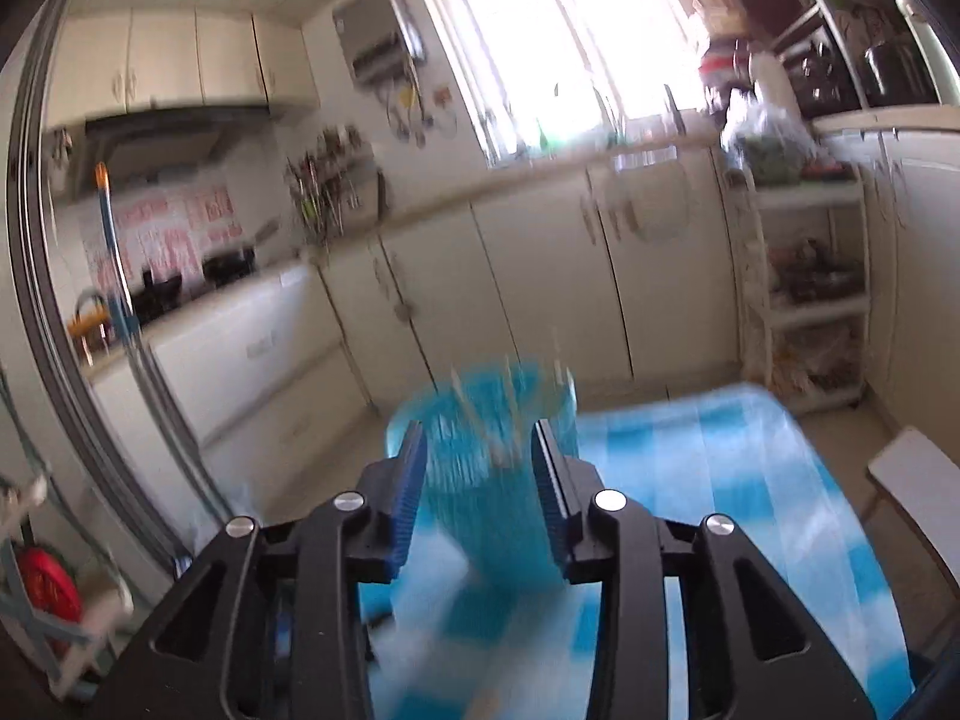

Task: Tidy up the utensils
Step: 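Lower the right tool to the pile and grasp another chopstick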

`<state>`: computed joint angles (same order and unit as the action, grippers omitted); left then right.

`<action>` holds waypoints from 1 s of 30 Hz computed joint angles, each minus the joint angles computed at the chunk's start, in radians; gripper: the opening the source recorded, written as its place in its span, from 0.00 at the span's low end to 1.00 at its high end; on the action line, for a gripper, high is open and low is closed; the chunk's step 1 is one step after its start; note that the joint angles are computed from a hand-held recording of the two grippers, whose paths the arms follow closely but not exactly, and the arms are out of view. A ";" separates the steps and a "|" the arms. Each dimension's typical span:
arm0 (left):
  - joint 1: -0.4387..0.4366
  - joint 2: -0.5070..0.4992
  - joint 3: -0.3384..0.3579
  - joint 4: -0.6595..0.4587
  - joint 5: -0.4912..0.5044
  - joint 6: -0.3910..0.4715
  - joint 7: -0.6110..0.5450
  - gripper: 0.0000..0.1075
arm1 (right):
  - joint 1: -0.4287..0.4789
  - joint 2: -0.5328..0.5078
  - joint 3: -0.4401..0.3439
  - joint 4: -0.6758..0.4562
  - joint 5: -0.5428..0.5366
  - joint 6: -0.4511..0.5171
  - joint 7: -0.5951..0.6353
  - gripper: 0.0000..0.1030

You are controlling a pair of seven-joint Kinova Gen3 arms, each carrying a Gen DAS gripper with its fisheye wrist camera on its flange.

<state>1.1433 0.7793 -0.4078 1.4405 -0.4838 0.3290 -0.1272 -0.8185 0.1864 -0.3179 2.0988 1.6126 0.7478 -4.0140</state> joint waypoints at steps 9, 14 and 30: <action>0.002 -0.001 -0.006 0.008 0.003 -0.010 0.008 0.87 | 0.005 0.100 0.040 -0.028 -0.329 -0.294 0.257 0.19; 0.010 0.001 -0.020 0.015 0.013 -0.025 0.017 0.87 | -0.011 0.144 0.067 -0.092 -0.470 -0.294 0.435 0.18; -0.001 -0.002 0.004 0.003 0.030 -0.009 -0.038 0.87 | -0.125 0.174 0.209 -0.112 -0.642 -0.245 0.723 0.08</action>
<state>1.1426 0.7775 -0.4042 1.4434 -0.4538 0.3197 -0.1652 -0.9434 0.3603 -0.1089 1.9872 0.9705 0.5023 -3.2910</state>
